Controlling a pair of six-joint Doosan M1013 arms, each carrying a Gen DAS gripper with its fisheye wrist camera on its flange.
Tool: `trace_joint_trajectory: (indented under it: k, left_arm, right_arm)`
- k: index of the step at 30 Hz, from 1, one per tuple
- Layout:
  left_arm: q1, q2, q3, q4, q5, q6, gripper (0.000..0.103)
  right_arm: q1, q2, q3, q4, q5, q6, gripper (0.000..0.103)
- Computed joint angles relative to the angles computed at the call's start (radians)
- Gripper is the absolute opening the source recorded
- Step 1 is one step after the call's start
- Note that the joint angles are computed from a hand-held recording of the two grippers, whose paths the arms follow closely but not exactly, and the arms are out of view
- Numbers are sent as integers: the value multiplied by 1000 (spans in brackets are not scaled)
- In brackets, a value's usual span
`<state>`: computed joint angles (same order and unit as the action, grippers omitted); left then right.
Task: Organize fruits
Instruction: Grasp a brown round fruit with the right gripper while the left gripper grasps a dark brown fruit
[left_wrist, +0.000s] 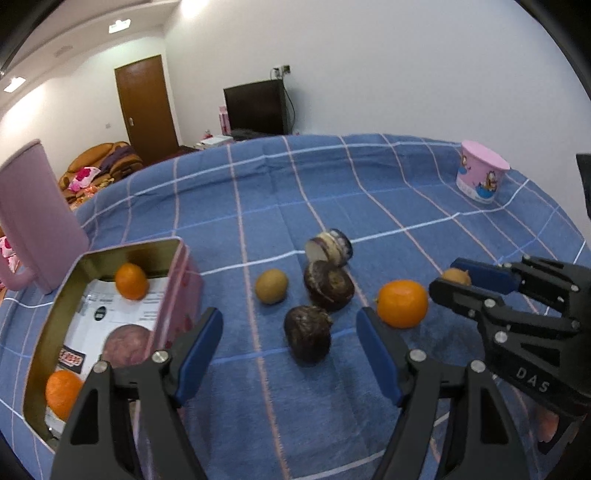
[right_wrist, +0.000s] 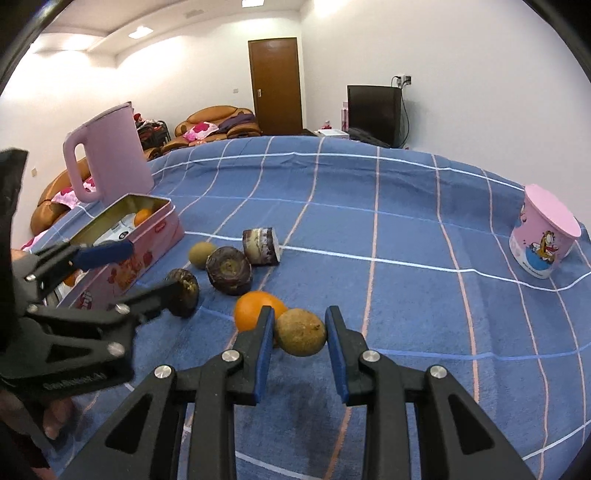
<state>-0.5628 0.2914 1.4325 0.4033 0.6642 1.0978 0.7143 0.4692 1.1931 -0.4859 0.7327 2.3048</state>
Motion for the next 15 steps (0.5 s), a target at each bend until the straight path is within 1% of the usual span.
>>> trace_joint_trajectory:
  k: [2, 7, 9, 12, 15]
  left_arm:
    - [2, 7, -7, -30, 5, 33, 72]
    - [11, 30, -33, -107, 42, 94, 51]
    - [14, 37, -42, -128, 55, 106, 46]
    - [20, 46, -54, -171, 67, 133, 32]
    - [18, 44, -51, -179, 59, 147, 32]
  right_arm:
    - [-2, 0, 0, 9, 1, -3, 30]
    - [-2, -1, 4, 14, -4, -1, 30]
    - [-2, 0, 3, 20, -5, -12, 30]
    - [1, 2, 0, 11, -1, -17, 30]
    - [4, 2, 0, -4, 0, -11, 30]
